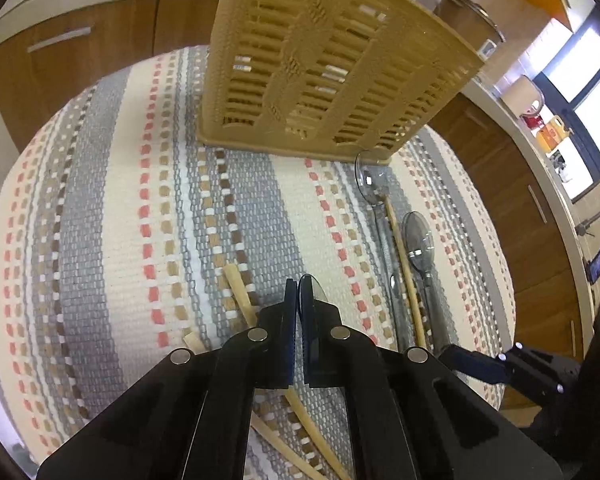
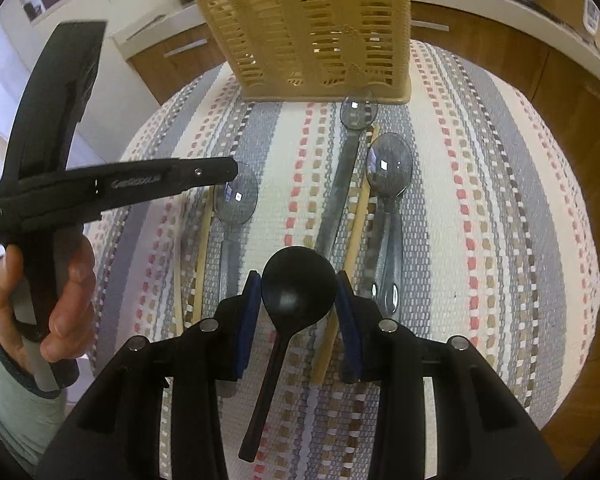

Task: Organize utensils
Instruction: 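Grasp another wooden chopstick with the left tool while the right tool grasps the black spoon, then lift the chopstick into the holder with the left tool while the right tool inserts the black spoon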

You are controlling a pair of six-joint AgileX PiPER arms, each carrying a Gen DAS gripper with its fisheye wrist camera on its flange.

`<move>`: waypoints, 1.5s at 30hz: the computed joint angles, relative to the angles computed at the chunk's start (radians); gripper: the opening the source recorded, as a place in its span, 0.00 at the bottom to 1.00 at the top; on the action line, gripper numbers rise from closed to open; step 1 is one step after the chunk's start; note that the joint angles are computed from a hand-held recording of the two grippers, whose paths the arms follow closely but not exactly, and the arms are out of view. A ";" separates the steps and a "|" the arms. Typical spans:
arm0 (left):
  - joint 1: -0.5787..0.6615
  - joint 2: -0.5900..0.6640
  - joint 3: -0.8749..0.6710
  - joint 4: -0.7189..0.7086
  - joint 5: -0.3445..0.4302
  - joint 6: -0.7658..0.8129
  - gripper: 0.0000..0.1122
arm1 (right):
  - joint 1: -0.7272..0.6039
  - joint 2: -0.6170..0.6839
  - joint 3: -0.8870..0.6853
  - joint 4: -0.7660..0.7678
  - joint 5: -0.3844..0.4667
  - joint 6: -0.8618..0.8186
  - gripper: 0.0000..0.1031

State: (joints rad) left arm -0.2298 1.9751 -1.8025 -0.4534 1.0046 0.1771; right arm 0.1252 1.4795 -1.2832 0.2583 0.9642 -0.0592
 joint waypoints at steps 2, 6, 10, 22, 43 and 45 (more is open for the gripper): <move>0.012 -0.026 0.030 -0.024 -0.021 0.041 0.00 | -0.003 -0.015 0.011 0.015 -0.020 -0.010 0.33; 0.036 -0.105 0.114 -0.076 -0.082 0.114 0.00 | -0.015 -0.047 0.004 0.034 -0.056 -0.033 0.33; 0.074 -0.206 0.176 -0.151 -0.154 0.201 0.00 | -0.010 -0.075 -0.029 0.012 -0.088 -0.030 0.33; 0.068 -0.287 -0.052 0.053 -0.402 0.023 0.00 | 0.006 0.001 -0.332 -0.259 -0.223 0.170 0.33; -0.088 0.176 -0.658 0.928 -0.483 -0.567 0.00 | 0.052 0.424 -0.705 -1.034 -0.449 0.728 0.33; -0.093 0.185 -0.645 0.968 -0.499 -0.593 0.00 | 0.052 0.426 -0.672 -1.081 -0.468 0.774 0.33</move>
State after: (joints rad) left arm -0.3232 2.1605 -2.4472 0.5148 0.5058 -0.4155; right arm 0.1770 1.9059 -1.9550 -0.8227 0.4965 0.7150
